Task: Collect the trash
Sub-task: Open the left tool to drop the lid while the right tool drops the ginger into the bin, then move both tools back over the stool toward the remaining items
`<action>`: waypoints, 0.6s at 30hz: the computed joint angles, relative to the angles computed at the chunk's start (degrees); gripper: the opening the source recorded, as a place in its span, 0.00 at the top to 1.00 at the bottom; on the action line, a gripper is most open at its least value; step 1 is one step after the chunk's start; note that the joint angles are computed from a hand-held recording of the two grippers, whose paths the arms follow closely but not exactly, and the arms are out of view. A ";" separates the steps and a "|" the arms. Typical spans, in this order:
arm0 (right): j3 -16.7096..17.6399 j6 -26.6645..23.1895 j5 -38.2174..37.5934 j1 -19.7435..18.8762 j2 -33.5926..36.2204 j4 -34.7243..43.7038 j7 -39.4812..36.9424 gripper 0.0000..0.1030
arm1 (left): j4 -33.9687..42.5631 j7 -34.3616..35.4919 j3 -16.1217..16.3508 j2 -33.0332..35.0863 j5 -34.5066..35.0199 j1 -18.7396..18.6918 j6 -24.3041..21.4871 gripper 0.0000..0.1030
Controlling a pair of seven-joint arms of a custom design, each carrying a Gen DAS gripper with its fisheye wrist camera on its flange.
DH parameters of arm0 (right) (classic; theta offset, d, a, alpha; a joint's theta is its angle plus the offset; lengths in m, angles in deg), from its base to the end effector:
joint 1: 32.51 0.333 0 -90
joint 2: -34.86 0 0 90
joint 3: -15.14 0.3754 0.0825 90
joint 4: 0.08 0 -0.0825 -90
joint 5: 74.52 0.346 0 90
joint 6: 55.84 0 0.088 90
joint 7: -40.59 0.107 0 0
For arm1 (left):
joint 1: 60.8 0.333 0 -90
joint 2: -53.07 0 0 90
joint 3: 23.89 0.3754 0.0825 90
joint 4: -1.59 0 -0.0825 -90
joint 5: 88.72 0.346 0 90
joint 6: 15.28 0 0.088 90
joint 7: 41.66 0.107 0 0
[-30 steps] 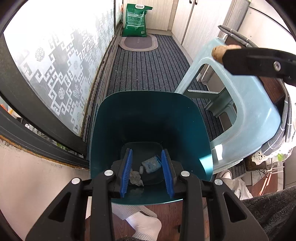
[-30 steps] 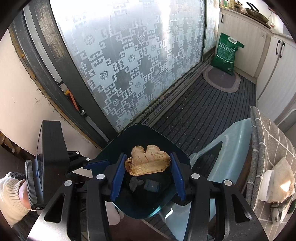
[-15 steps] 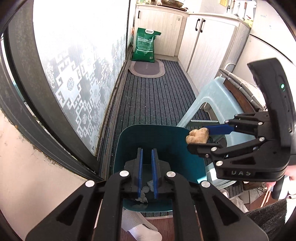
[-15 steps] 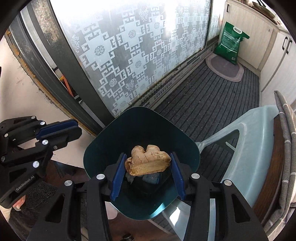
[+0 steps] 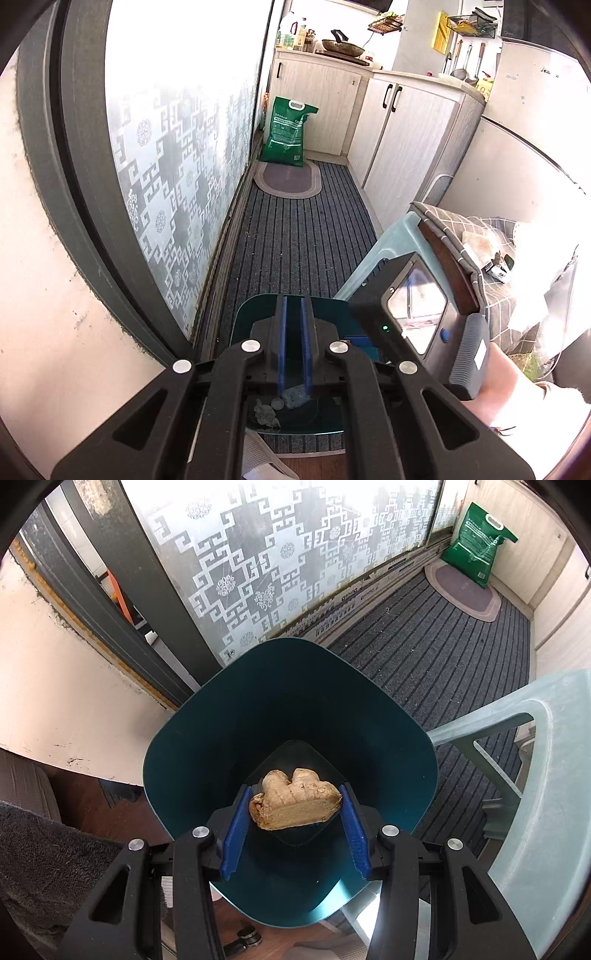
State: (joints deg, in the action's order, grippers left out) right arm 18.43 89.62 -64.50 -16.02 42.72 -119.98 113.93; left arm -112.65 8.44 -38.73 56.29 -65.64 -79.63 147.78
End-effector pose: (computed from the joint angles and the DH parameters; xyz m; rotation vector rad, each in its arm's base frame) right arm 0.5407 0.1908 0.4717 -2.4337 1.4347 -0.1689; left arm 0.4769 -0.3377 0.6024 -1.6214 2.0280 -1.0210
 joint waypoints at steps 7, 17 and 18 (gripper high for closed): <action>-0.41 -0.10 -1.32 0.15 0.91 -0.83 1.45 0.42 | -0.15 0.40 -0.34 -1.51 -0.80 -0.10 0.83 0.92; 0.33 0.41 3.38 -0.83 -1.77 -3.18 -3.06 0.41 | 0.81 -3.21 -0.44 -2.43 2.34 -0.25 1.70 0.92; 0.42 0.57 4.12 -0.90 -2.12 -3.40 -3.70 0.47 | 0.97 -3.54 -0.49 -2.49 2.62 -0.27 1.79 0.92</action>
State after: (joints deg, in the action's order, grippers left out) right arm 18.85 90.19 -60.38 -16.92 40.60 -123.38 110.23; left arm -111.68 4.90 -39.22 53.80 -63.02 -79.91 149.57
